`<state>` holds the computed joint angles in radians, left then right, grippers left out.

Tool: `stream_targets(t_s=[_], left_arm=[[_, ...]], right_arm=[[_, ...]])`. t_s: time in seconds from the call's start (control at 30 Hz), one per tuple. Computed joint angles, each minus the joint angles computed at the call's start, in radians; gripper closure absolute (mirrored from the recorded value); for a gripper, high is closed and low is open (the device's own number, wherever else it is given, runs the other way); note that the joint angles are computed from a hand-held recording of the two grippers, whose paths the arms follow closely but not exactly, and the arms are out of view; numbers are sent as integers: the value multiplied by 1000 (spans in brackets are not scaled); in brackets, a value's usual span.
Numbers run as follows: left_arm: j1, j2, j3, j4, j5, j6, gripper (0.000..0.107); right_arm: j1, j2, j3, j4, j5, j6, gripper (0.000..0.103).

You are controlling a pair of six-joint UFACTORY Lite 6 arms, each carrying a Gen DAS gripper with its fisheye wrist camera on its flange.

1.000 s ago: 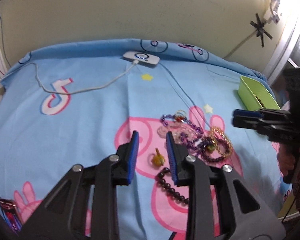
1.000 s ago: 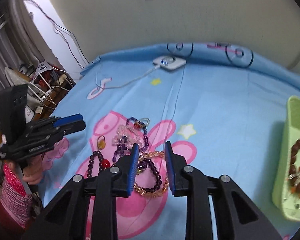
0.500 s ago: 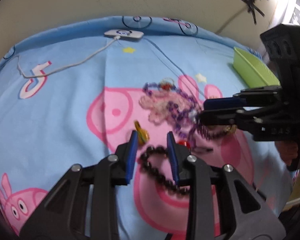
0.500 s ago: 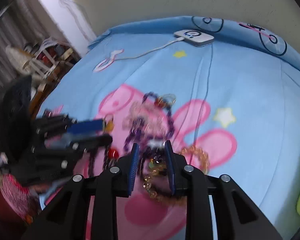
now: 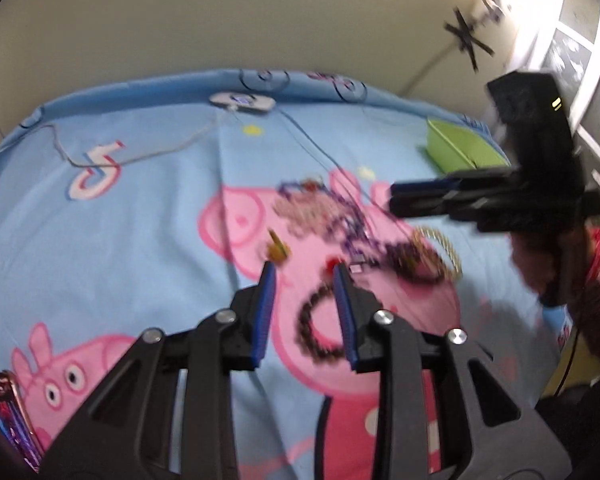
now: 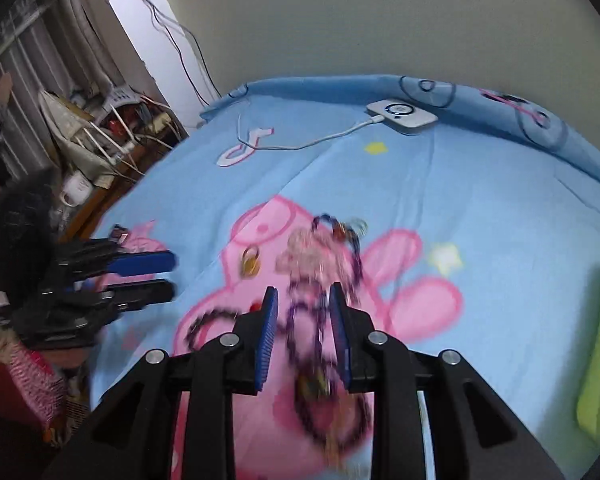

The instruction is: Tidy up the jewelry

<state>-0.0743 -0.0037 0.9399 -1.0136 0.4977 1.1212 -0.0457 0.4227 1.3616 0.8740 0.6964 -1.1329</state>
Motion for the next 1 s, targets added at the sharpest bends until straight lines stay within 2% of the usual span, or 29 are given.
stream_targets(t_s=[0.13, 0.17, 0.2, 0.23, 0.47, 0.63, 0.73, 0.83, 0.97, 1.0], left_arm=[[-8, 26, 25, 2, -15, -25, 79], [-15, 32, 28, 6, -23, -33, 79], [-21, 28, 23, 16, -35, -42, 79], [-17, 21, 20, 26, -35, -48, 79], [-20, -20, 40, 40, -29, -85, 77], [-122, -61, 75, 79, -68, -158, 57], [-228, -50, 136, 173, -119, -259, 49], [-351, 35, 277, 400, -168, -493, 48], [-470, 191, 501, 663, -162, -763, 49], [-504, 248, 581, 742, -152, -833, 60]], right_arm=[[84, 201, 201, -158, -55, 198, 95], [88, 233, 231, -154, -52, 214, 95], [89, 247, 255, -153, -37, 228, 103], [81, 266, 292, -142, 15, 239, 103], [29, 15, 152, 49, 98, 94, 103], [-32, -139, 127, 105, 162, 69, 103], [-79, -201, 139, 148, 210, 74, 103], [-155, -252, 176, 171, 274, 77, 103], [-283, -265, 273, 192, 370, 94, 103], [-325, -265, 306, 200, 396, 98, 103]])
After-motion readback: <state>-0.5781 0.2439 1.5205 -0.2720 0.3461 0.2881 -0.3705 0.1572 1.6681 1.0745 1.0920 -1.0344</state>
